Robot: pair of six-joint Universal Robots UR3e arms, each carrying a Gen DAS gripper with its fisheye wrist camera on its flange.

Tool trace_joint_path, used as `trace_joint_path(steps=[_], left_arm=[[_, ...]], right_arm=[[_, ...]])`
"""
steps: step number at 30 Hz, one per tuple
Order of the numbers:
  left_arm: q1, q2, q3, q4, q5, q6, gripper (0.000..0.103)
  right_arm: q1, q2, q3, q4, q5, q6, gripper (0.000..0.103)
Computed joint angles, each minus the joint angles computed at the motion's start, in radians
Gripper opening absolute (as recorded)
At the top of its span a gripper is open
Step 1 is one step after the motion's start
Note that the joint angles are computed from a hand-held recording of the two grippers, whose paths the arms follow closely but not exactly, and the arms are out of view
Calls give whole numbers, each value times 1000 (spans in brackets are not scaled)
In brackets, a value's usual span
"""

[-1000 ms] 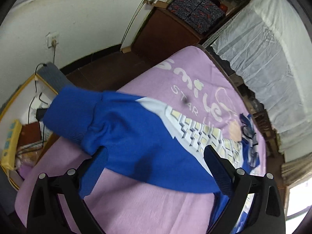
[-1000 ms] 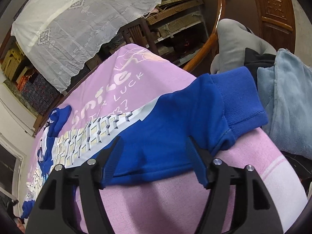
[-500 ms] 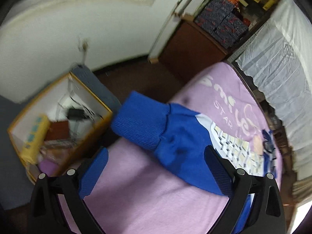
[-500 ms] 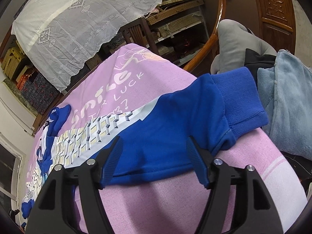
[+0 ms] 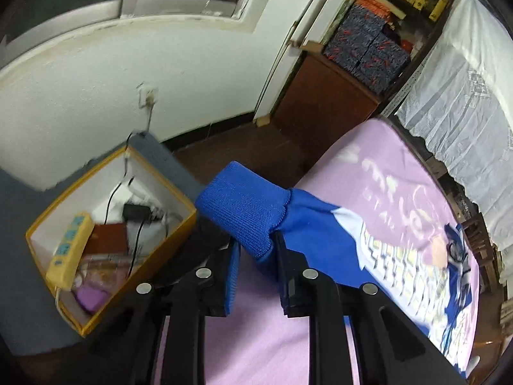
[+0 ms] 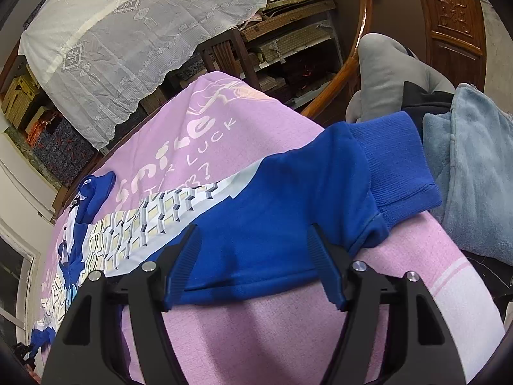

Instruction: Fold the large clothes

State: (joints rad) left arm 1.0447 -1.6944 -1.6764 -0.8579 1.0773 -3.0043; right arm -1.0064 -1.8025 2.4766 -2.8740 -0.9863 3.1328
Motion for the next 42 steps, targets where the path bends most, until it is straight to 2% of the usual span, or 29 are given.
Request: trace_joint_path(steps=[3, 4, 6, 7, 8, 10, 11, 13, 16, 18, 20, 23, 25, 27, 29, 32, 33, 34, 36, 38, 40, 42], left_arm=[[28, 81, -127, 74, 5, 12, 24], [31, 97, -144, 80, 8, 15, 29], [25, 117, -163, 120, 43, -8, 49], [24, 132, -177, 168, 78, -45, 68], [32, 157, -199, 216, 101, -81, 74], [49, 216, -233, 295, 130, -150, 75], [58, 243, -235, 302, 109, -162, 75], [29, 273, -187, 233, 41, -122, 77], [-154, 231, -59, 133, 46, -56, 80], [-323, 170, 24, 104, 72, -38, 87], [-471, 93, 102, 85, 102, -20, 90], [-703, -58, 236, 76, 211, -15, 90], [-812, -156, 310, 78, 273, -11, 90], [-880, -250, 377, 77, 295, -12, 90], [-905, -324, 413, 87, 319, -14, 90], [-923, -453, 539, 3, 343, -29, 90], [-916, -470, 541, 17, 346, -15, 92], [-926, -458, 501, 72, 396, -3, 92], [-943, -478, 510, 92, 466, -6, 95], [-910, -480, 525, 53, 416, -28, 98], [-886, -471, 520, 47, 421, -40, 98], [-866, -466, 520, 41, 437, -48, 98]], right_arm=[[-4, -2, 1, 2, 6, 1, 66], [1, 9, -2, -8, 5, 6, 67], [11, 18, -8, -16, -4, 13, 67], [20, 27, -15, -22, -13, 17, 67], [29, 40, -20, -36, -20, 22, 67], [38, 49, -26, -46, -28, 29, 67], [42, 50, -26, -56, -33, 37, 67], [70, 34, -34, -77, -70, 65, 69], [149, -7, -98, -47, -42, 89, 69], [298, 24, -215, -35, -75, 109, 69], [458, 100, -347, -21, -136, 108, 69], [693, 290, -605, 58, -207, 83, 69], [810, 438, -782, 127, -236, 66, 69], [882, 566, -920, 171, -255, 71, 69], [906, 648, -996, 201, -243, 83, 69], [909, 738, -1066, 227, -239, 98, 69], [900, 760, -1091, 253, -244, 104, 69], [881, 767, -1081, 253, -234, 101, 69], [840, 776, -1069, 256, -186, 103, 68], [815, 764, -1057, 262, -164, 96, 68], [787, 741, -1023, 259, -143, 93, 68], [729, 702, -947, 255, -46, 63, 68]])
